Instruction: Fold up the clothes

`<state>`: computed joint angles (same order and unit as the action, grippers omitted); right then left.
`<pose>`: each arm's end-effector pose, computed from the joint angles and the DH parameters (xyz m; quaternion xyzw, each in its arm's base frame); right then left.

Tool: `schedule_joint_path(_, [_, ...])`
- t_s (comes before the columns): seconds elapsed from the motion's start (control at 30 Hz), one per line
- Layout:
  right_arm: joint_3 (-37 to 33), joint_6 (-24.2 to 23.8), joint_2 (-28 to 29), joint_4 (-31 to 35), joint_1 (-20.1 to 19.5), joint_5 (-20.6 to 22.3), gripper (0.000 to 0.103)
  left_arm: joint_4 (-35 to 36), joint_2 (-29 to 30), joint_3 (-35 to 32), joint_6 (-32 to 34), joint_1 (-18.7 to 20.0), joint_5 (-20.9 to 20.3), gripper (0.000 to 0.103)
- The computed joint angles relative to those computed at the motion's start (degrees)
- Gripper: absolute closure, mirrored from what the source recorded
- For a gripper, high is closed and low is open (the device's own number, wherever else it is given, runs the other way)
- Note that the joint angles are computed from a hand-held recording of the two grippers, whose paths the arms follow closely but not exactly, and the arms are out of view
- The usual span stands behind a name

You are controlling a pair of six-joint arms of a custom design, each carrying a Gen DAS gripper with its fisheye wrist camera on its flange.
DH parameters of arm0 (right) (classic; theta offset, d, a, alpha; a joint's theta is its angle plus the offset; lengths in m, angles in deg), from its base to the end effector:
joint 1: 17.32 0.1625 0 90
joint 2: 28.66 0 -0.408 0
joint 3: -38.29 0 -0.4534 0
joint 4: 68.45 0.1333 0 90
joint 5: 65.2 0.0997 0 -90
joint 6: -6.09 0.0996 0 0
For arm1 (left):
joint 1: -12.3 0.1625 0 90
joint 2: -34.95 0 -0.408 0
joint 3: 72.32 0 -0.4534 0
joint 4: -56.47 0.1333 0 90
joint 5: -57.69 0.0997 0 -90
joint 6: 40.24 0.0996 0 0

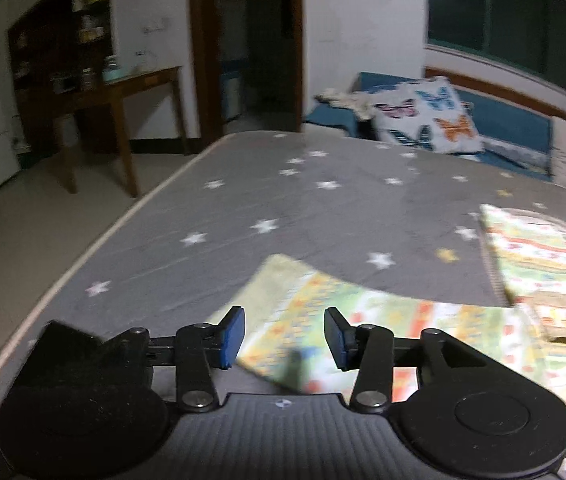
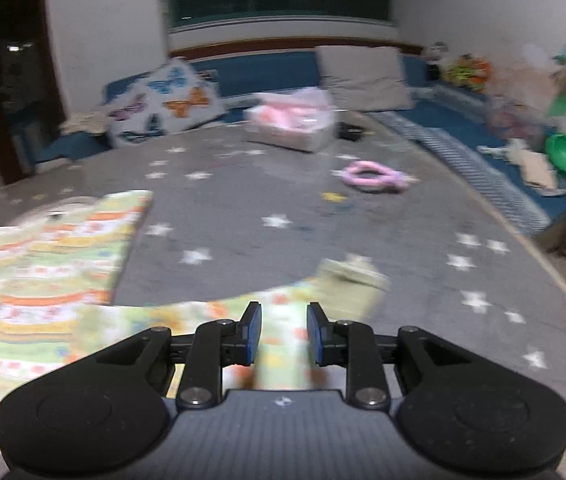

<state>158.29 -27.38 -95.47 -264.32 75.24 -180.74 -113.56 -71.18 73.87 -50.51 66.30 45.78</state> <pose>0.1155 -0.5596 0.1993 0.1770 -0.8615 0.3643 0.3062 -0.0033 -0.3972 0.3109 -0.0474 0.7595 -0.4767 0.4401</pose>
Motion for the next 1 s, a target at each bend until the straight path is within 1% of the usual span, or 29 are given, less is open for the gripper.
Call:
schedule_joint_path(0.13, [-2.4,0.8,1.9,5.8,1.3,3.6,0.079,-4.3,5.1,-2.2,4.5,0.3,-5.1,0.056])
schedule_joint_path(0.23, [-5.2,0.3,5.0,8.3,2.5,4.6,0.079,-7.1,9.6,-4.6,7.7,1.1,-8.9,0.056])
schedule_joint_path(0.37, [-10.0,0.0,9.6,11.1,4.0,5.8,0.079,-9.2,15.2,-8.4,11.2,2.4,-13.8,0.056])
schedule_joint_path(0.53, [-17.3,-0.8,15.8,13.5,5.7,4.7,0.079,-12.4,21.9,-13.0,16.9,3.5,-18.4,0.056])
schedule_joint_path(0.67, [-22.6,-0.9,20.2,15.0,6.1,3.4,0.079,-14.5,26.7,-16.5,20.8,4.7,-20.9,0.056])
schedule_joint_path(0.73, [-24.4,-1.0,21.7,15.5,6.1,3.0,0.082,-15.0,28.6,-18.0,22.3,5.5,-21.9,0.056])
schedule_joint_path(0.8, [-25.8,-1.3,22.9,15.5,6.1,2.6,0.094,-15.1,30.0,-19.2,23.1,6.2,-22.6,0.056])
schedule_joint_path(0.87, [-27.1,-2.4,24.3,14.7,6.2,1.8,0.1,-15.2,31.0,-20.0,23.9,6.8,-23.2,0.056])
schedule_joint_path(0.93, [-28.3,-4.3,25.8,12.8,6.5,0.6,0.101,-15.5,31.7,-20.4,24.6,7.3,-23.3,0.056])
schedule_joint_path(1.0, [-29.6,-5.1,26.9,12.7,6.7,-0.3,0.102,-15.6,32.2,-20.5,25.1,7.7,-23.4,0.056])
